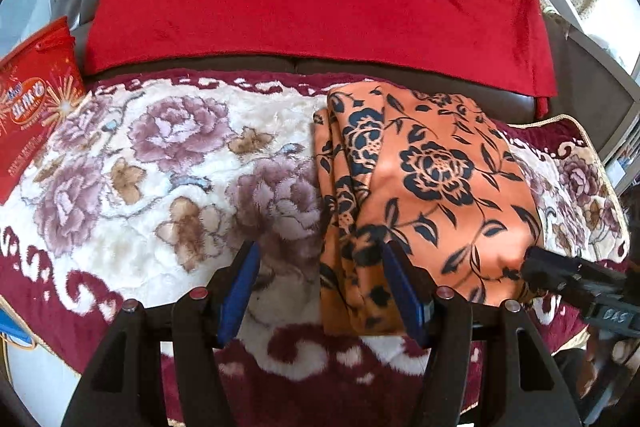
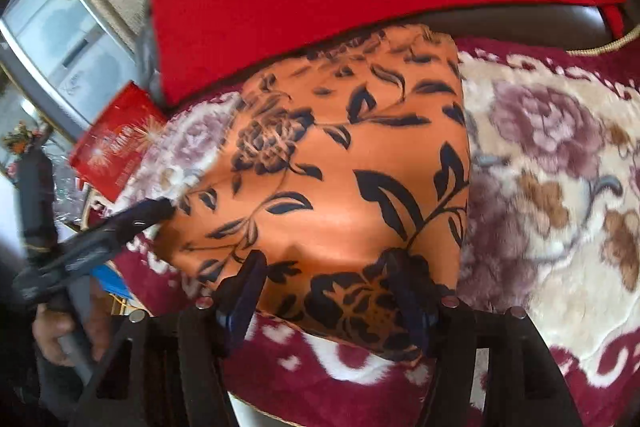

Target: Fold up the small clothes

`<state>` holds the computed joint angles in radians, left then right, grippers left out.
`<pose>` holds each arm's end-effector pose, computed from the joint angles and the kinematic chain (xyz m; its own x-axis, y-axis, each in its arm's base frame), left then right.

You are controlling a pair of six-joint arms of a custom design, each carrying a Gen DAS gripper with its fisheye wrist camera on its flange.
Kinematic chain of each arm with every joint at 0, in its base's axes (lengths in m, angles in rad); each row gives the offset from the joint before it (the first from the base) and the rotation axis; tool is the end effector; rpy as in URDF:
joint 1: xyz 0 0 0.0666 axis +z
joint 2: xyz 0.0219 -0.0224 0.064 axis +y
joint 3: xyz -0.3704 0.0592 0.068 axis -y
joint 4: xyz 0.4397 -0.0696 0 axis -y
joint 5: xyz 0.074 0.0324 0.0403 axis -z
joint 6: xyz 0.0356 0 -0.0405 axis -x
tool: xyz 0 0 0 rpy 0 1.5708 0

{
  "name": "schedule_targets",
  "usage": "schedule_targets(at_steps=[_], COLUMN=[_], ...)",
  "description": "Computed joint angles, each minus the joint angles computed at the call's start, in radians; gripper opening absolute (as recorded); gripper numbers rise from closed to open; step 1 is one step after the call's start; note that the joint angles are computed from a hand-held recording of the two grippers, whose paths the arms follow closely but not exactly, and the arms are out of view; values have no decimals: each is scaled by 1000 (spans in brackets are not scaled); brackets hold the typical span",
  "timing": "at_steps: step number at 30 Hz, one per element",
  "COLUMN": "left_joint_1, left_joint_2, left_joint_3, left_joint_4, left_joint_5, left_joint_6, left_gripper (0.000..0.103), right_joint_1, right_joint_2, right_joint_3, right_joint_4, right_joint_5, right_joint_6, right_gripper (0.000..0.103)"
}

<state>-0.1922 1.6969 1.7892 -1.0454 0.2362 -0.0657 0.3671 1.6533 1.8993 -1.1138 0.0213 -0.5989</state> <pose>0.6231 -0.1302 0.4414 -0.7776 0.2163 -0.5904 0.3706 0.9162 -0.1523 0.5766 0.2205 0.5175 -0.7832 0.3027 -0.5431 0.1157 0.9292 0.3510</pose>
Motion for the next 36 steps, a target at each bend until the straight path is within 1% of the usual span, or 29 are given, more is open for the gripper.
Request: schedule_targets(at_steps=[3,4,5,7,8,12,13,15,16,17,18,19,20,21,22,24,26,27,28,30,32,33,36], left_joint_1=[-2,-4,-5,-9,-10,-12,-13,-18,-24,-28,-34,-39,-44,-49,-53,-58,-66,-72,-77,-86,-92,-93,-100], left_joint_2=[-23,-28,-32,-38,-44,-60,-60,-71,-82,-92,-105,-121,-133,-142,-151,-171,-184,-194,-200,-212,-222,-225,-238], left_joint_3=[-24,-28,-33,-38,-45,-66,-68,-82,-95,-107,-123,-142,-156,-164,-171,-189,-198,-205,-211,-219,-224,-226,-236], left_joint_4=[14,16,15,11,16,39,41,62,81,96,114,137,152,156,157,166,165,165,170,173,173,175,183], left_joint_5=[-10,-15,-18,-23,-29,-51,-57,-82,-108,-128,-148,-169,-185,-201,-204,-198,-213,-226,-236,-248,-251,-251,-259], left_joint_6=[1,3,3,-3,-7,-5,0,16,26,32,39,48,54,58,59,65,64,59,56,43,35,29,14], left_gripper=[65,65,65,65,65,65,65,66,67,71,76,79,85,89,89,89,89,89,90,94,95,95,95], right_joint_1=[19,23,25,23,20,25,31,46,62,83,101,120,137,153,168,190,207,213,217,222,225,227,233], right_joint_2=[-32,-35,-34,-16,-12,-62,-82,-113,-131,-146,-154,-163,-169,-168,-161,-151,-142,-138,-136,-137,-135,-129,-124], right_joint_3=[-25,-27,-28,-17,-23,-83,-98,-123,-138,-154,-164,-178,-190,-195,-193,-190,-183,-175,-166,-161,-149,-137,-121], right_joint_4=[56,64,65,31,28,100,115,131,129,121,110,98,88,65,30,-12,-42,-57,-67,-63,-72,-90,-109], right_joint_5=[21,27,36,52,48,57,71,131,195,276,331,373,399,430,463,502,542,557,575,609,636,646,658], right_joint_6=[5,7,8,10,6,-7,-4,14,22,23,21,26,34,29,16,7,-7,-17,-23,-17,-25,-34,-49], right_gripper=[68,73,75,76,76,76,76,76,76,76,80,83,84,87,91,93,96,102,103,103,103,103,103])
